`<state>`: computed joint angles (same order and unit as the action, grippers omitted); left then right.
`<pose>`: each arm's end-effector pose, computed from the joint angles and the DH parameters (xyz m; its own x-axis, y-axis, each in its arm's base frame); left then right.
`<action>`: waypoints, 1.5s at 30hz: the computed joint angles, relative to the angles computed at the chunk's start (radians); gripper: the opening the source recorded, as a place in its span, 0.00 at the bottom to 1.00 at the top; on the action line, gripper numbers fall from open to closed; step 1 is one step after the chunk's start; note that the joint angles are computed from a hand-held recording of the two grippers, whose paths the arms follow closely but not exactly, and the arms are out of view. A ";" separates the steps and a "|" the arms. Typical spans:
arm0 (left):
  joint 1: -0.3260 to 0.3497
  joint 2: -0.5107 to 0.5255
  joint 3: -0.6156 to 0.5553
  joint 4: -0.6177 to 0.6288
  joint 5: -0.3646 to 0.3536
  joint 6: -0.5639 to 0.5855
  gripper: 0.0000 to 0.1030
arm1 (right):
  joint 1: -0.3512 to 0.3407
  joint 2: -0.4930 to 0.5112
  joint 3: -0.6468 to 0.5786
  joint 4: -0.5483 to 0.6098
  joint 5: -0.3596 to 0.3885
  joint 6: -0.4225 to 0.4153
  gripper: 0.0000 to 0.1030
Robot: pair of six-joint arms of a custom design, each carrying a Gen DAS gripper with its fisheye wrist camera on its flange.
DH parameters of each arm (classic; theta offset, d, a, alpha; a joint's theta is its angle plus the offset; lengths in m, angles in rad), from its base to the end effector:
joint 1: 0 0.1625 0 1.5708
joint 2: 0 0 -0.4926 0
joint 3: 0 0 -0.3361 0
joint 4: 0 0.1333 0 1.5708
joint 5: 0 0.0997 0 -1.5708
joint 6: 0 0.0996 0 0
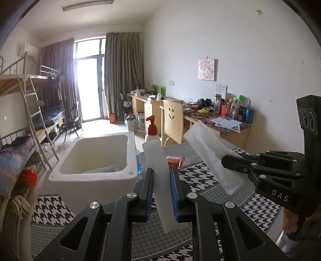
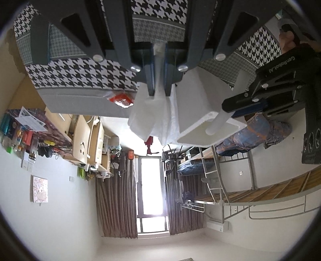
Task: Organize soft objects
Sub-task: 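Carry the foam strip in the left gripper toward the white foam box while the right gripper carries the tissues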
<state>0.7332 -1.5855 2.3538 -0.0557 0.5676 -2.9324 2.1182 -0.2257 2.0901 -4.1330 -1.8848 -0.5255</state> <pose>-0.0105 -0.3018 0.3110 -0.7148 0.0639 -0.6964 0.6484 0.4337 -0.6257 0.3583 -0.3907 -0.0575 -0.5918 -0.6099 0.5271 -0.8042 0.4027 -0.4371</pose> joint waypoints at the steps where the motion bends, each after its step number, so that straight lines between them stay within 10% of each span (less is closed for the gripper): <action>1: 0.002 -0.002 -0.004 0.000 0.000 0.005 0.17 | 0.002 -0.001 -0.006 0.009 0.002 0.001 0.10; 21: 0.022 -0.045 -0.062 -0.047 -0.019 0.139 0.17 | 0.028 -0.017 -0.103 0.125 0.017 -0.003 0.10; 45: 0.196 -0.040 -0.181 -0.131 0.026 0.279 0.17 | 0.048 0.001 -0.246 0.290 0.068 -0.006 0.10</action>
<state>0.9291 -1.6260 2.1731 -0.1872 0.5937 -2.6533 2.1666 -0.2249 1.8439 -3.8432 -1.8169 -0.5313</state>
